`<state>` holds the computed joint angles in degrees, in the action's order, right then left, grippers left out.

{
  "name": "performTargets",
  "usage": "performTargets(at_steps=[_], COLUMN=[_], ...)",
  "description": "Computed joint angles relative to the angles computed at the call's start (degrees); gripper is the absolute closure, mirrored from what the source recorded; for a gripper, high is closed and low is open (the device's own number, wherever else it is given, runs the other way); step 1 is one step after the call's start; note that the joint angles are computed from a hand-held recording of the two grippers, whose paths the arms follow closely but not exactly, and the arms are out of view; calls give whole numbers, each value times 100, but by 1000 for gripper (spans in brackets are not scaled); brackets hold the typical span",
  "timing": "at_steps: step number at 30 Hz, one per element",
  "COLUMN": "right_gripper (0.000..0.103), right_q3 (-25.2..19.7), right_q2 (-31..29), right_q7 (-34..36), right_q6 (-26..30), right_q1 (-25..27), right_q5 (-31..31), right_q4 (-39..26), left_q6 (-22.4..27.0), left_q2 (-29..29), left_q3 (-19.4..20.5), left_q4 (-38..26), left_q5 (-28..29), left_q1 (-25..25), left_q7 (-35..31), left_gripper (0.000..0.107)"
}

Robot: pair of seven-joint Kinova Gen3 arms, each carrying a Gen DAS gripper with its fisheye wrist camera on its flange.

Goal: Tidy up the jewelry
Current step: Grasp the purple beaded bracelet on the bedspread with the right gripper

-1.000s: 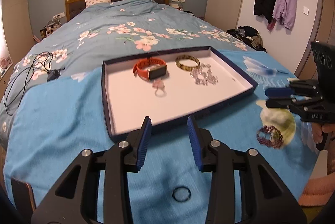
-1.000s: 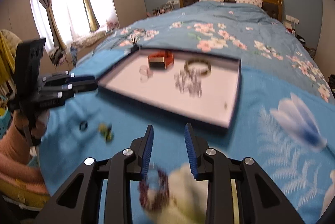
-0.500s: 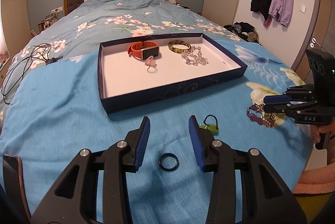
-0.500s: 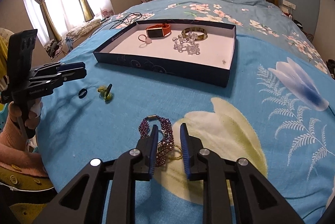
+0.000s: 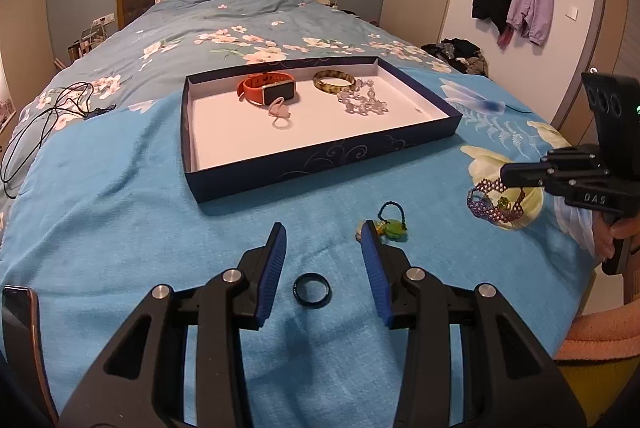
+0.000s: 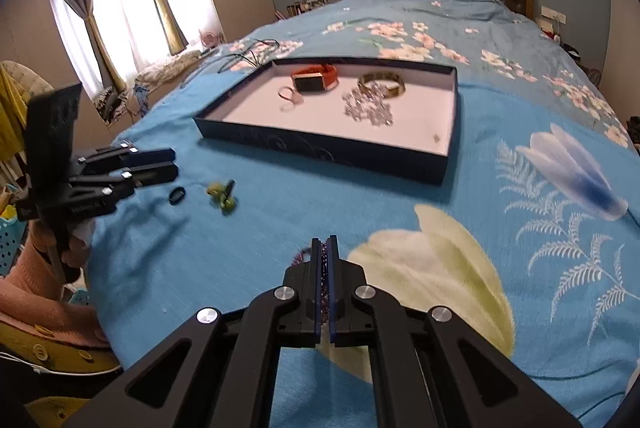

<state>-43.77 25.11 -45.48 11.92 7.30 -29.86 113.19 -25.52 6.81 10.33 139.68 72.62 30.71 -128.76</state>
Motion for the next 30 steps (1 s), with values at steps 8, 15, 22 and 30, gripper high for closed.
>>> performTargets(at_steps=[8,15,22,30], right_gripper=[102,102,102,102], right_q3=[-831,-1137,-1479,-1645], right_q2=[137,296,448,534], right_q7=[298,179,-120,-501], right_q6=[-109,-244,-364,-364], right_q1=[660,821,1026,1089], right_q5=[-218,-62,283,755], right_q4=[17,1,-7,-77], left_q6=[30,61,25,-26], left_q2=[16,76,179,193], left_q3=[-9,-19,-30,-3], left_q4=[23,18,-84,-89], left_q5=[-135,-230,28,373], left_q1=[15,71,213,209], left_q7=[129,129,-232,-483], left_gripper=[69,69,69,69])
